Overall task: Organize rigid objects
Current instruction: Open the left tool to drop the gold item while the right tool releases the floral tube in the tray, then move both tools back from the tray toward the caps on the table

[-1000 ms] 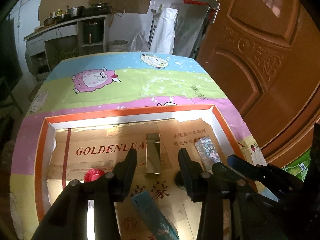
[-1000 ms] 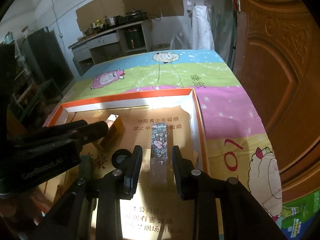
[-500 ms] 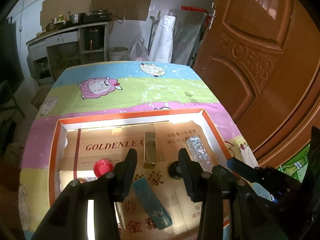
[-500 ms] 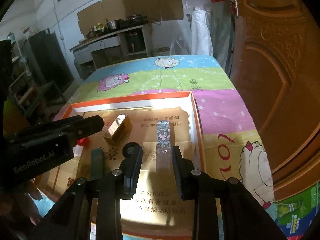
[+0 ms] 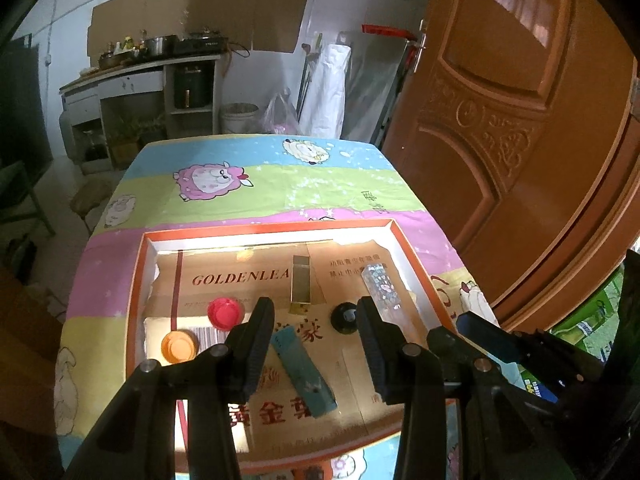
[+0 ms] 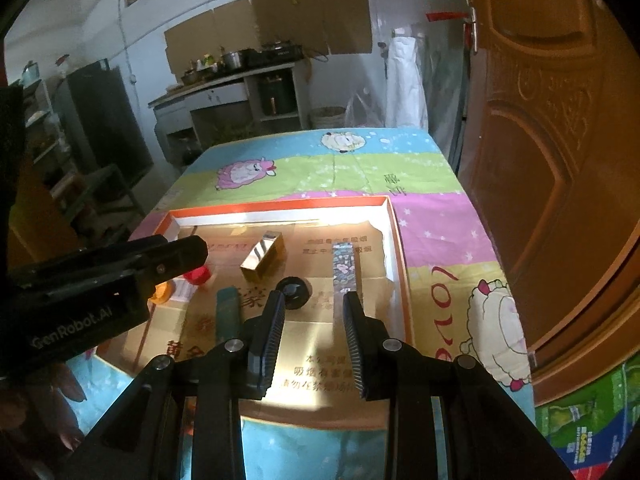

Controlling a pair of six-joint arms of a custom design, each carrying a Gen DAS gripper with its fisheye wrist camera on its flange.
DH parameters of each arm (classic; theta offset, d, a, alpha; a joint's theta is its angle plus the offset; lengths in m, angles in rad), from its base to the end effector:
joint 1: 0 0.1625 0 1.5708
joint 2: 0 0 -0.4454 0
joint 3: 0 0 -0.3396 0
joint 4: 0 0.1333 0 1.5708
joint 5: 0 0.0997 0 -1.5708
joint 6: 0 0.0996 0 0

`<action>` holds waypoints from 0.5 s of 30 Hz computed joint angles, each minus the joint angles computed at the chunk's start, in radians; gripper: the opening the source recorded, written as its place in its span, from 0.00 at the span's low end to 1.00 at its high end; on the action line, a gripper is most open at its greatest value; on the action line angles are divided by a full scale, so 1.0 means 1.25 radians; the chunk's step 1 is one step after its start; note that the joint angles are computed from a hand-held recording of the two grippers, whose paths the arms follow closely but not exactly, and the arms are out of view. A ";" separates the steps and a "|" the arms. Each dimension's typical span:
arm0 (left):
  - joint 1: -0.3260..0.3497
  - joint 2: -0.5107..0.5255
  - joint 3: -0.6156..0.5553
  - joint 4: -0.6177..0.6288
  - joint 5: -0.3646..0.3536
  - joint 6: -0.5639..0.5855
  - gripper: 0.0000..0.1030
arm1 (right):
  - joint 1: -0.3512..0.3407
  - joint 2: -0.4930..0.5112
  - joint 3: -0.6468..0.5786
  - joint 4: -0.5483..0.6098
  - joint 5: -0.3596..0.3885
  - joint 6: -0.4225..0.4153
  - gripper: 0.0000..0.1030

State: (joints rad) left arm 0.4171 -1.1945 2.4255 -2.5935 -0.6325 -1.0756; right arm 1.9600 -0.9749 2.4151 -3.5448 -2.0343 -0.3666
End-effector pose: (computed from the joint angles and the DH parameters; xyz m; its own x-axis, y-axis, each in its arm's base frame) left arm -0.2446 -0.3421 0.1783 -0.8284 -0.0598 -0.5569 0.3485 0.7234 -0.5961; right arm 0.2435 -0.3599 0.1685 -0.7361 -0.4059 0.5417 -0.6325 0.6974 -0.3370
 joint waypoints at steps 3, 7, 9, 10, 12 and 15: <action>-0.021 -0.018 0.007 0.036 0.001 -0.034 0.42 | 0.013 -0.008 0.010 -0.002 -0.005 0.004 0.30; -0.045 -0.044 0.012 0.086 0.001 -0.076 0.42 | 0.032 -0.019 0.023 -0.002 -0.011 0.012 0.30; -0.059 -0.056 0.015 0.109 0.000 -0.098 0.42 | 0.041 -0.026 0.030 -0.002 -0.014 0.017 0.30; -0.065 -0.060 0.017 0.118 -0.001 -0.107 0.42 | 0.045 -0.029 0.034 -0.002 -0.015 0.019 0.30; -0.080 -0.074 0.021 0.147 -0.003 -0.134 0.42 | 0.053 -0.037 0.041 -0.001 -0.017 0.021 0.30; -0.101 -0.093 0.026 0.187 -0.007 -0.171 0.42 | 0.066 -0.046 0.050 0.000 -0.023 0.026 0.30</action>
